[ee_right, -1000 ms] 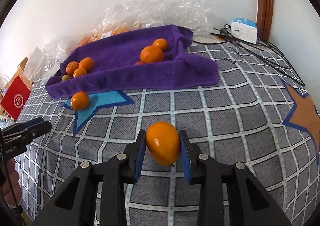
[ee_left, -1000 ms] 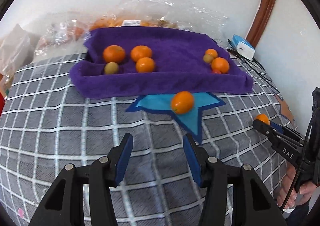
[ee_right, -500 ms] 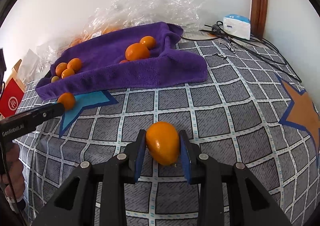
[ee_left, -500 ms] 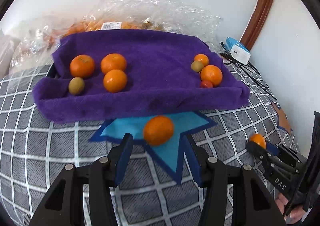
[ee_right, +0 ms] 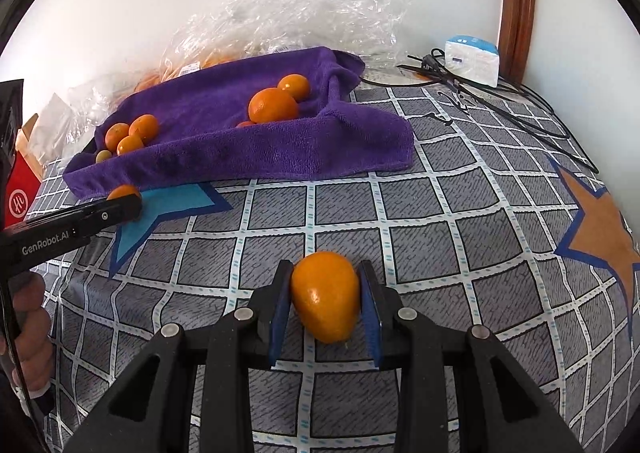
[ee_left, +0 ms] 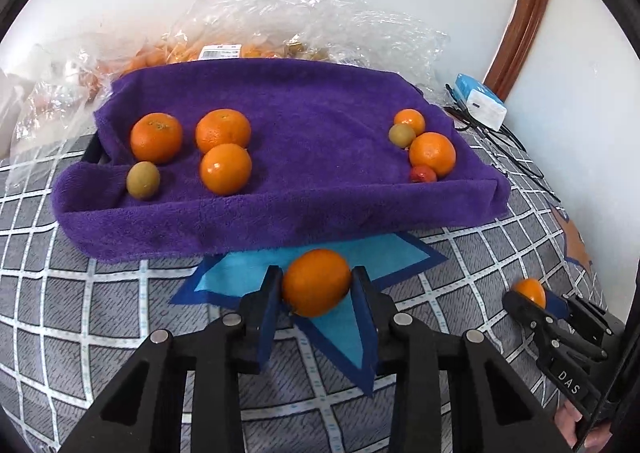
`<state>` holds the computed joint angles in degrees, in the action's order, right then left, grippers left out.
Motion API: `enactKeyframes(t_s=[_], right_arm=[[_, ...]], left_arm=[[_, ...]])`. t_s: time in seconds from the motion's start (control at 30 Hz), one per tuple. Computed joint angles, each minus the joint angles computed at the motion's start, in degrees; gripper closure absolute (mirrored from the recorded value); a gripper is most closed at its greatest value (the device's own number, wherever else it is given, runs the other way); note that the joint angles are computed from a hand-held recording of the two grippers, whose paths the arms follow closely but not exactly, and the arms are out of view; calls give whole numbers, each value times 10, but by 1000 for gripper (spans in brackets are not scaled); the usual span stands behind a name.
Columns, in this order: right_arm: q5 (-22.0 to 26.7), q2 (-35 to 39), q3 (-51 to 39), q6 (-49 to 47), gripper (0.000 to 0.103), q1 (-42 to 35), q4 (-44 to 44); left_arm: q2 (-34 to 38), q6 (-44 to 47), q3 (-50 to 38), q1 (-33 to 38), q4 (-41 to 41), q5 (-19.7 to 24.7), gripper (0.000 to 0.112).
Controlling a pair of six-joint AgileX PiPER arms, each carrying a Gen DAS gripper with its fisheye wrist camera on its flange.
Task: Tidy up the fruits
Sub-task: 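Grasp an orange with right tool while left tool grasps the orange on the blue star, then carry both oranges onto the purple towel and open both tools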
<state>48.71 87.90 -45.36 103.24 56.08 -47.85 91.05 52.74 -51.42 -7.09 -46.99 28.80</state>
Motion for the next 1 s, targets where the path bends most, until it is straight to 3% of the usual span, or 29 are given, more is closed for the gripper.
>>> enactKeyframes(t_s=[0.53, 0.87, 1.0], right_arm=[[23, 1, -6, 0, 71, 18, 2], [25, -12, -10, -1, 71, 29, 16], [47, -29, -27, -1, 71, 50, 23]], left_arm=[[-86, 48, 69, 143, -7, 58, 79], [-125, 38, 77, 195, 19, 90, 79], [-130, 26, 62, 208, 28, 114, 79]])
